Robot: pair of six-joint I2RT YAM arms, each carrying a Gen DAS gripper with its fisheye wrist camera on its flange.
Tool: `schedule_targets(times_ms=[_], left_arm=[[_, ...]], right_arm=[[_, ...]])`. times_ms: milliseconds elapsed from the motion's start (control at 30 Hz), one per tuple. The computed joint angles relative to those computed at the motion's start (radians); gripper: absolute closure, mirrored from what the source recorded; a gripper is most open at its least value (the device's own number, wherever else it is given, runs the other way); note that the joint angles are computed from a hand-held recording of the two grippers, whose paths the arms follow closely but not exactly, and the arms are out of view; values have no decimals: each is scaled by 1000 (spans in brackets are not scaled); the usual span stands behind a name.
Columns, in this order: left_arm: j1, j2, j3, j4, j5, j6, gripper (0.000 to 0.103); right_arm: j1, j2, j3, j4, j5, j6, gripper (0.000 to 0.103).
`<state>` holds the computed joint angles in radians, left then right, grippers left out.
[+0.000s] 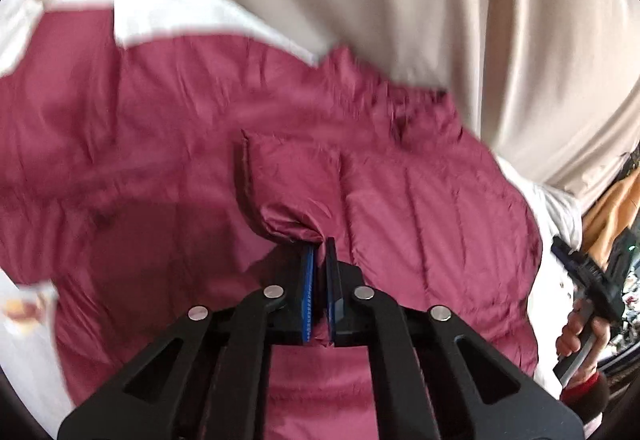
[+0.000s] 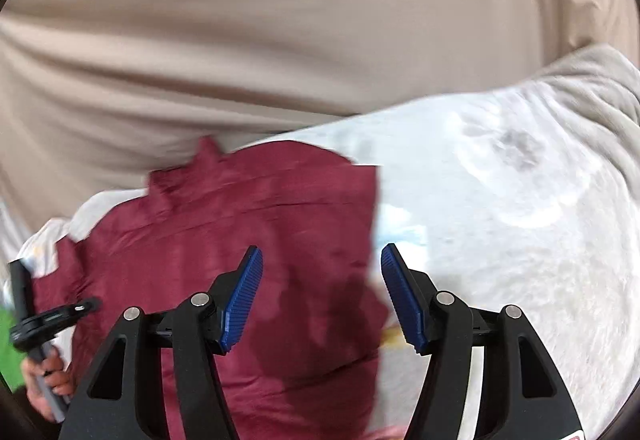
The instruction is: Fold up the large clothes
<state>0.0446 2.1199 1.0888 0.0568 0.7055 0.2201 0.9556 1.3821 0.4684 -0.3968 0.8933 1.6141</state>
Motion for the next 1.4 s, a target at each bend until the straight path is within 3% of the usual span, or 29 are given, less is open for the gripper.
schedule_targets(times_ms=[167,233,333,500,600,633,733,800,867,967,1067,1133,1200,1233,1300,1400], left_arm=[[57,-55,-24,124,-3,-44,101],[49,-7,1,138,-81,-17,101],[30,88,48,147,-182,10,101],[38,148,85,145,-174,1,101],[24,141,64,168,-194,10,101],[17,141,63,173,-201,9,101],[10,136,43,195,-217,18,100],[3,142,44,203,-229,23,99],[-1,143,42,212,-243,30,99],[-7,142,36,225,-260,36,99],[-11,140,27,241,-272,38,99],[-13,137,20,251,-281,41,99],[-17,136,18,257,-289,41,99],[-16,136,17,258,-286,42,98],[-17,136,16,260,-285,45,97],[-17,138,21,258,-288,46,97]], right_arm=[[-51,70,-4,159,-3,-108,45],[-70,118,16,216,-12,-168,46],[-136,223,98,216,-98,-254,46],[-152,234,99,231,-69,-243,46],[-218,234,62,351,-170,-351,82],[-195,203,53,337,-128,-326,88],[-154,153,-4,388,-58,-301,88],[-231,254,34,387,-197,-360,81],[-206,269,60,324,-161,-364,82],[-96,170,115,66,-15,-167,82],[3,149,173,-55,57,-83,83],[0,209,202,-23,3,-168,95],[-45,320,242,-24,-84,-204,100],[-86,370,217,55,-148,-237,103],[-87,374,160,156,-146,-227,103],[-46,310,162,93,-112,-137,103]])
